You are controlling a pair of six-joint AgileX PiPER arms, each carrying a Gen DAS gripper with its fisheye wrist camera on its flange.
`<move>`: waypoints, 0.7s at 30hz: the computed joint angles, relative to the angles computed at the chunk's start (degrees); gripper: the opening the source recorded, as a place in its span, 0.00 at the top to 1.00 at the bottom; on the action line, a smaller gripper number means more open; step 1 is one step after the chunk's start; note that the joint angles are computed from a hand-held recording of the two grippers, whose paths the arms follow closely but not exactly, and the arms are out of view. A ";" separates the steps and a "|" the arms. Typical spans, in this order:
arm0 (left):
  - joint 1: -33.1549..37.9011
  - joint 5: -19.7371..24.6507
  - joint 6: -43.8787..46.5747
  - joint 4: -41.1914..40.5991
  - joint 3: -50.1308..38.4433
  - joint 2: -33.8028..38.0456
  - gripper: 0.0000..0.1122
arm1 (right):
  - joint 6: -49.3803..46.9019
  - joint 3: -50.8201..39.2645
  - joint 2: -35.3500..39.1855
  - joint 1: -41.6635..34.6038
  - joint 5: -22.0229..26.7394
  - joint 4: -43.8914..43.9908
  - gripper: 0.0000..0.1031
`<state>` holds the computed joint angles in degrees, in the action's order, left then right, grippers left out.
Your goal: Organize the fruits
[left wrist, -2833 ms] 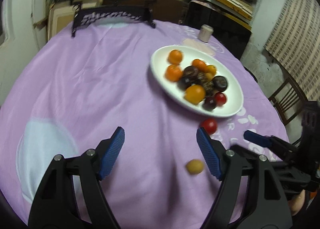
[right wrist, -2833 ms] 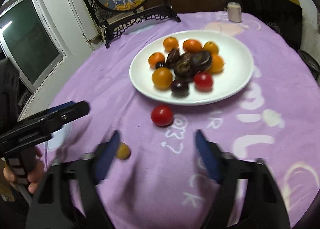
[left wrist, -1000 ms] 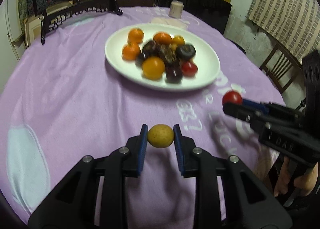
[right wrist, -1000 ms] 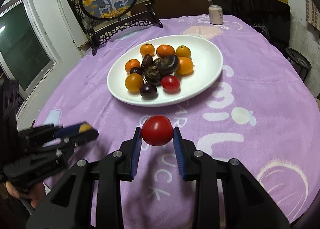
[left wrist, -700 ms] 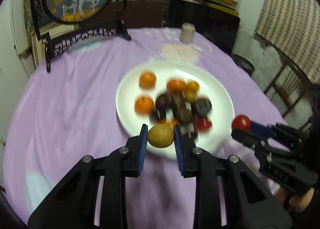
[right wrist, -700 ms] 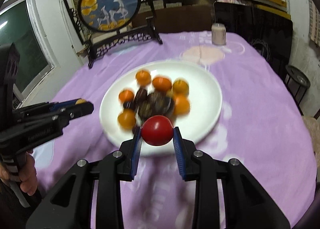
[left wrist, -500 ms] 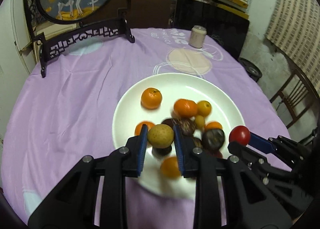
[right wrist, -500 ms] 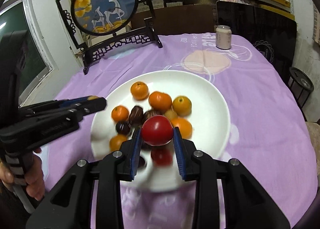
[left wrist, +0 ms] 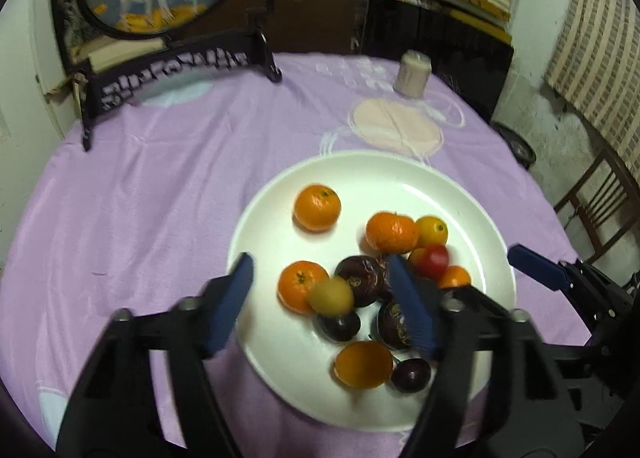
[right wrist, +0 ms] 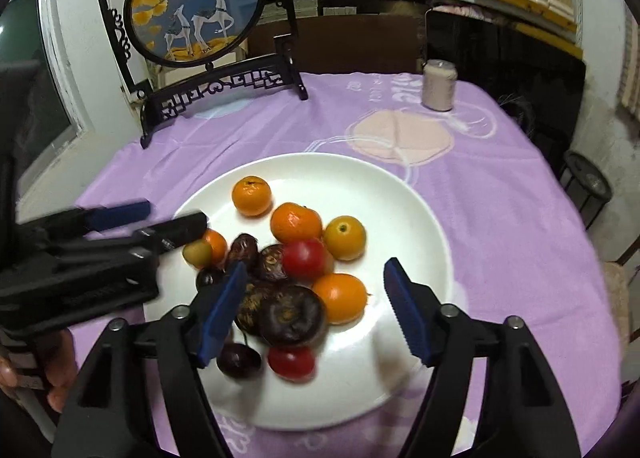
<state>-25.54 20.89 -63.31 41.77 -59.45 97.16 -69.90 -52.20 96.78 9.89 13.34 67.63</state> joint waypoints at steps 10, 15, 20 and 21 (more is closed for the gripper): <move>-12.96 7.45 -24.78 17.28 19.44 -17.83 0.12 | 12.98 16.76 -15.10 -0.55 -4.18 -13.58 0.02; -22.02 14.23 -30.98 18.16 24.90 -23.61 0.12 | 24.80 21.43 -20.92 -1.15 -3.03 -23.74 0.02; -28.75 20.30 -35.37 19.10 26.82 -25.72 0.12 | 36.26 24.62 -26.57 0.34 -2.90 -34.56 0.02; -29.99 21.26 -36.36 19.27 27.40 -26.49 0.12 | 37.90 25.21 -27.66 0.54 -2.82 -36.15 0.02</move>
<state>-55.54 42.14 -99.67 61.03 -32.05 70.67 -32.00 -26.99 69.11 10.43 10.51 31.48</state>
